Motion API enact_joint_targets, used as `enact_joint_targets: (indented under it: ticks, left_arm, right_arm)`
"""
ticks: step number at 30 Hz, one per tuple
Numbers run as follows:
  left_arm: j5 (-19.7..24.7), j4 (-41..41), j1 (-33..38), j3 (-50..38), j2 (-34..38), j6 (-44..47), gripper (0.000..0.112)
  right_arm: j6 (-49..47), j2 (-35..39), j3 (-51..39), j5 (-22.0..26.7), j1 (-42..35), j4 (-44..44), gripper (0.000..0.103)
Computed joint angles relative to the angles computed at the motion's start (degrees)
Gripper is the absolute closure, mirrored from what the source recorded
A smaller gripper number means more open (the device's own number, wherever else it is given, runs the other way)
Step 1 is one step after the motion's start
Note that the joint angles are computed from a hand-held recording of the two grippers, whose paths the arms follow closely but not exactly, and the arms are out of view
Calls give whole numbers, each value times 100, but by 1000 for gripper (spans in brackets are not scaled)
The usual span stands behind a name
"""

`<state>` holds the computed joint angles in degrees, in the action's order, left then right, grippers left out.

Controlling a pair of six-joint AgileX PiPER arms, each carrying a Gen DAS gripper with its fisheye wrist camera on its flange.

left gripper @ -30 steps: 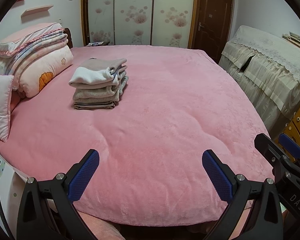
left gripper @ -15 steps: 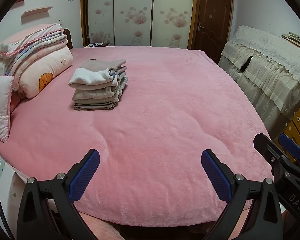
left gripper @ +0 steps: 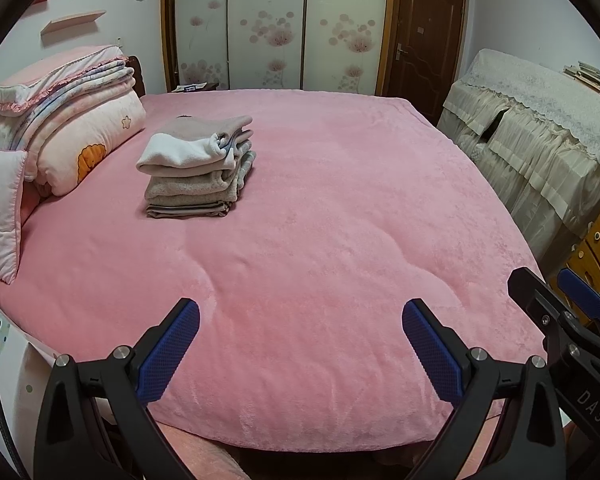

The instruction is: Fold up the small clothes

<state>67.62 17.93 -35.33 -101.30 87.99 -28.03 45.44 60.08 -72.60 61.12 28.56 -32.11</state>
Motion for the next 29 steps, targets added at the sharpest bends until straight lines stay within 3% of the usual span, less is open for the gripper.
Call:
enact_joint_targets:
  ticks: [16, 29]
  left_arm:
    - [51, 399, -271, 37, -25, -160, 16]
    - [133, 82, -117, -133, 51, 20, 18]
  right_arm:
    - [-46, -26, 77, -72, -89, 64, 17]
    - [-60, -33, 103, -98, -119, 72, 17]
